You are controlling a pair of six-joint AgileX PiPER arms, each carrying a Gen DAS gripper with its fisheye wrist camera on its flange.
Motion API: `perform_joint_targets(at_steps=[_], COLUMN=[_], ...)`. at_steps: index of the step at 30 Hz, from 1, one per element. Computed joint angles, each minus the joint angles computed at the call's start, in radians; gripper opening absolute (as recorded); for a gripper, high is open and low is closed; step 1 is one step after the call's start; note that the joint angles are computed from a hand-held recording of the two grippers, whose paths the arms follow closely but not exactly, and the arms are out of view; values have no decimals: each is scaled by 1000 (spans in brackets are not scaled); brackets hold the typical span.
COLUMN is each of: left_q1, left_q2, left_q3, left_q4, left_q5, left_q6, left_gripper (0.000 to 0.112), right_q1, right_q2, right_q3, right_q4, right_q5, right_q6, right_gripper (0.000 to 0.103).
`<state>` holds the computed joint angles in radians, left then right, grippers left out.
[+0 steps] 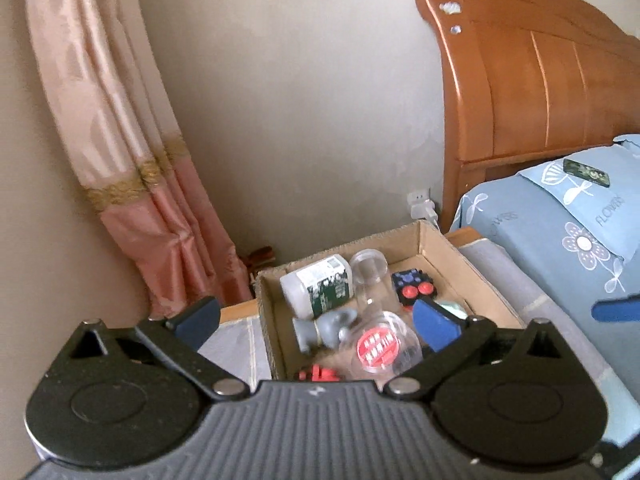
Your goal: Organize rigid objects
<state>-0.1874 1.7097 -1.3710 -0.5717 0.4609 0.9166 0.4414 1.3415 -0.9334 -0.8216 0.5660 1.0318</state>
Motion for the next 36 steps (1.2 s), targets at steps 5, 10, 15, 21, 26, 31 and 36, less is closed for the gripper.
perform_joint_targets(at_steps=[5, 10, 15, 21, 26, 31, 36], left_q1=[54, 91, 110, 87, 55, 17, -13], left_q2=[-130, -230, -304, -348, -412, -469, -523], left_q3=[196, 390, 533, 615, 657, 677, 679], left_q4=[-210, -441, -489, -187, 32, 245, 405], left_q5=[-29, -91, -143, -173, -171, -167, -142], left_q6=[192, 397, 372, 25, -215, -432, -595], left_gripper=[102, 102, 102, 102, 102, 102, 102], right_q1=[85, 138, 172, 222, 276, 326, 378], right_q2=[-33, -44, -26, -5, -5, -26, -54], right_q3=[27, 51, 70, 96, 106, 101, 94], right_q4=[-47, -53, -62, -37, -16, -14, -37], right_q5=[78, 147, 220, 295, 358, 420, 469], right_q6=[108, 198, 300, 379, 426, 467, 497], right_gripper=[103, 103, 103, 103, 103, 103, 103])
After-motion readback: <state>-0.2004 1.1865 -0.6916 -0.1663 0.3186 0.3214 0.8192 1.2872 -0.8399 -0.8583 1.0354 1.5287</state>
